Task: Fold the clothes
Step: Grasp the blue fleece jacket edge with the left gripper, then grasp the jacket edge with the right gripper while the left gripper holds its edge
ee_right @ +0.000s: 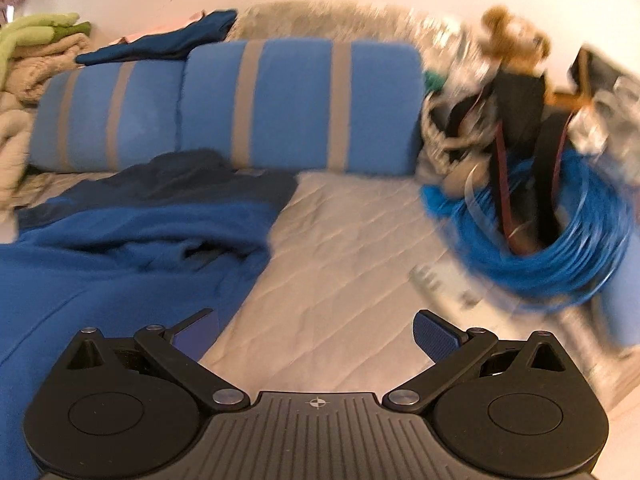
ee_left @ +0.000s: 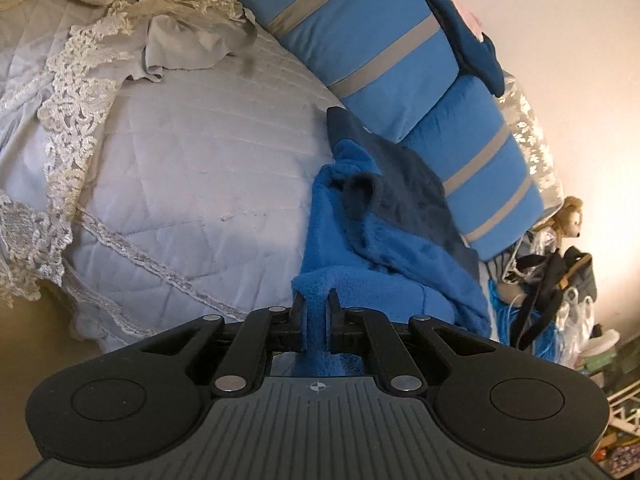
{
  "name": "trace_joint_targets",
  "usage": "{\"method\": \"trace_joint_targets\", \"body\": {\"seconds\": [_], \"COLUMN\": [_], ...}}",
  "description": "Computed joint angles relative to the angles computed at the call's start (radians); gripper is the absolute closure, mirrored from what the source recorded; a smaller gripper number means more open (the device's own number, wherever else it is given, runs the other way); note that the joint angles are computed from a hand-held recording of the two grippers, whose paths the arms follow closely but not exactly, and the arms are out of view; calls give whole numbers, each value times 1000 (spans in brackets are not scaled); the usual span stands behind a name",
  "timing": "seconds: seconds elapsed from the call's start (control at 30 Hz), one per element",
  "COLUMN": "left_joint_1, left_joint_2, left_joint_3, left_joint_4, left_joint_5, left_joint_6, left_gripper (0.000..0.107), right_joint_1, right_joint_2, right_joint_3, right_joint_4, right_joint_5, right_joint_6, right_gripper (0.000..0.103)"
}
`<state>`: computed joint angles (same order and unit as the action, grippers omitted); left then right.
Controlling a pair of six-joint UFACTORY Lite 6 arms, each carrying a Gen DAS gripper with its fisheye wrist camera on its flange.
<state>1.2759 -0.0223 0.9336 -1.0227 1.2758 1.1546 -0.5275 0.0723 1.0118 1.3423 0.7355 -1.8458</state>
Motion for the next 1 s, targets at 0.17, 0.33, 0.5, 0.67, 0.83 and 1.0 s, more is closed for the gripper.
{"method": "trace_joint_targets", "body": {"seconds": [0.17,0.33,0.5,0.67,0.83,1.0], "left_joint_1": [19,42,65,96,131,184], "left_joint_2": [8,10,20,33,55,54], "left_joint_3": [-9,-23,-31,-43,-65,-76], "left_joint_4": [0,2,2,4,4,-8], "left_joint_5": [22,47,74,115,170,306], "left_joint_6": [1,16,35,62,113,180], "left_gripper": [99,99,99,99,99,99], "right_joint_1": [-78,-123,-148,-175,-198,-229], "right_joint_2": [204,418,542,597,569,499], "right_joint_3": [149,242,235,202,140,98], "right_joint_4": [-264,-333,-345,-356,-387,-394], "right_joint_5": [337,630,790,926,958,918], "right_joint_6": [283,399,407,367,334,354], "right_gripper": [0,3,12,31,54,93]}}
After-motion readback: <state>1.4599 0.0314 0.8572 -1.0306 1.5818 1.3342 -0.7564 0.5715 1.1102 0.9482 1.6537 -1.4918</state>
